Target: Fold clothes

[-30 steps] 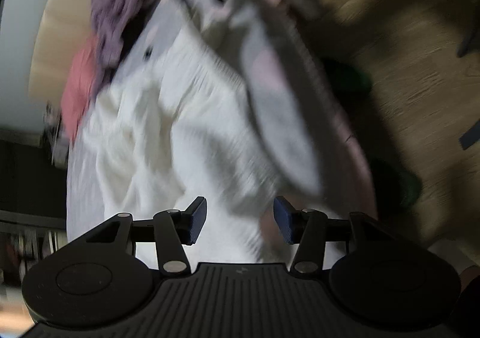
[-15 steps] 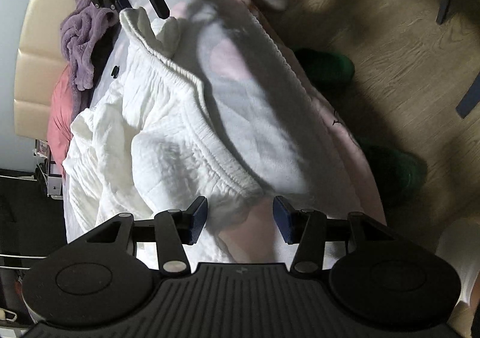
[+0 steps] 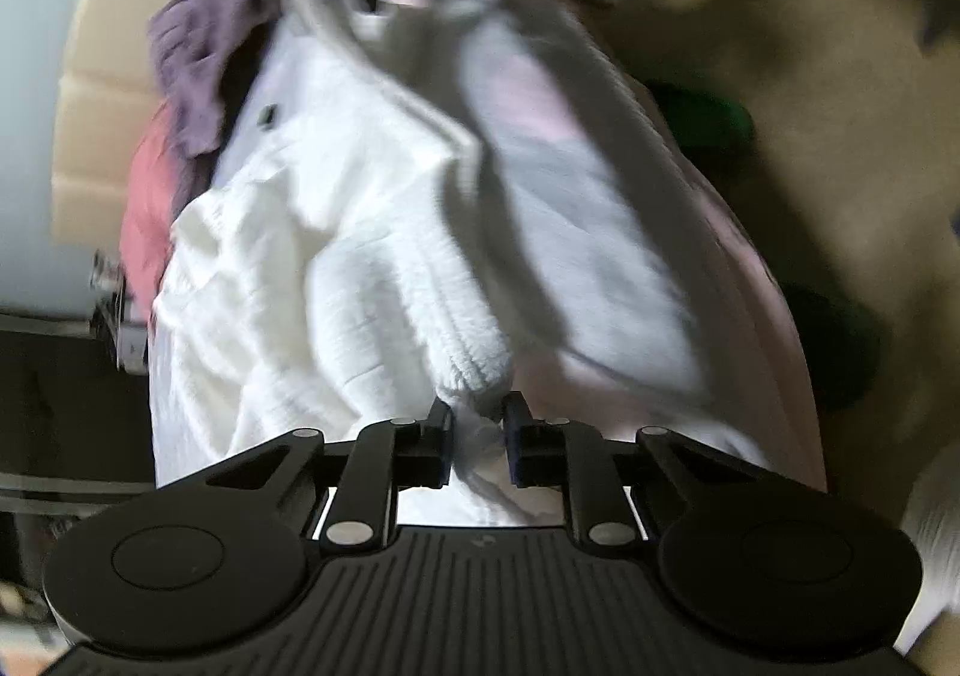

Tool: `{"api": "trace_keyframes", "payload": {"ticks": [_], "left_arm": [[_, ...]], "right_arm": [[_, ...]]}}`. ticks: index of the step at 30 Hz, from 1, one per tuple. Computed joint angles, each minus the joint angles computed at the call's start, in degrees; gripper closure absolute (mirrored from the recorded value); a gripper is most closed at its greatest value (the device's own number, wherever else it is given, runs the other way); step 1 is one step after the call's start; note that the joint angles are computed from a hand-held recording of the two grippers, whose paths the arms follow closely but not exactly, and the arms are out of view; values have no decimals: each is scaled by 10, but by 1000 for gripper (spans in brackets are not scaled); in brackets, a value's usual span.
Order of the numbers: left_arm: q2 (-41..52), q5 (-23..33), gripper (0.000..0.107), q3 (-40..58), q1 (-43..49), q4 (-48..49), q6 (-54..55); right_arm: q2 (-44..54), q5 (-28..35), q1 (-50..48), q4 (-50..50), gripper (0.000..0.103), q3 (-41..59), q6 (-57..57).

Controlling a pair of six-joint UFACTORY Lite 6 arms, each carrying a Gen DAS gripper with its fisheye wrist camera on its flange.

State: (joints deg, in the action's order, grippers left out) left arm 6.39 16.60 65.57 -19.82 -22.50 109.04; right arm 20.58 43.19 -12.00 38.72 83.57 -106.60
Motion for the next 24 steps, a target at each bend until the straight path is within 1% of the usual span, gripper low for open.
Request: {"api": "trace_keyframes", "payload": {"ticks": [3,6,8,11,13,15,16,18,20,22,24], "left_arm": [[25,76,94,84,16,-34,-76],[64,160,94,182,33,-62,-172],[89,204,94,241,41,-73,-231],[129,270,94,327,52,-87,-304],[161,315,94,390,62,-106,-343],[192,359,94,454,73,-125,-383],[200,372,94,470,79,-135,-393],[214,395,94,501,90,-153,-412],[224,409,94,522,95,-161,-424],[225,415,94,526,96,-158,-420],[224,418,94,523,94,-154,-417]], "right_arm": [[4,4,-4,1,58,14,6],[5,20,-10,9,51,36,10],[-1,42,-16,38,43,52,10],[-15,84,-14,90,40,66,13],[-32,98,0,117,40,55,5],[-60,84,28,139,41,16,-23],[-74,72,44,151,41,-4,-38],[-102,19,85,177,41,-56,-72],[-119,-51,127,215,41,-102,-117],[-118,-114,163,269,42,-128,-177],[-100,-157,184,317,44,-129,-222]]}}
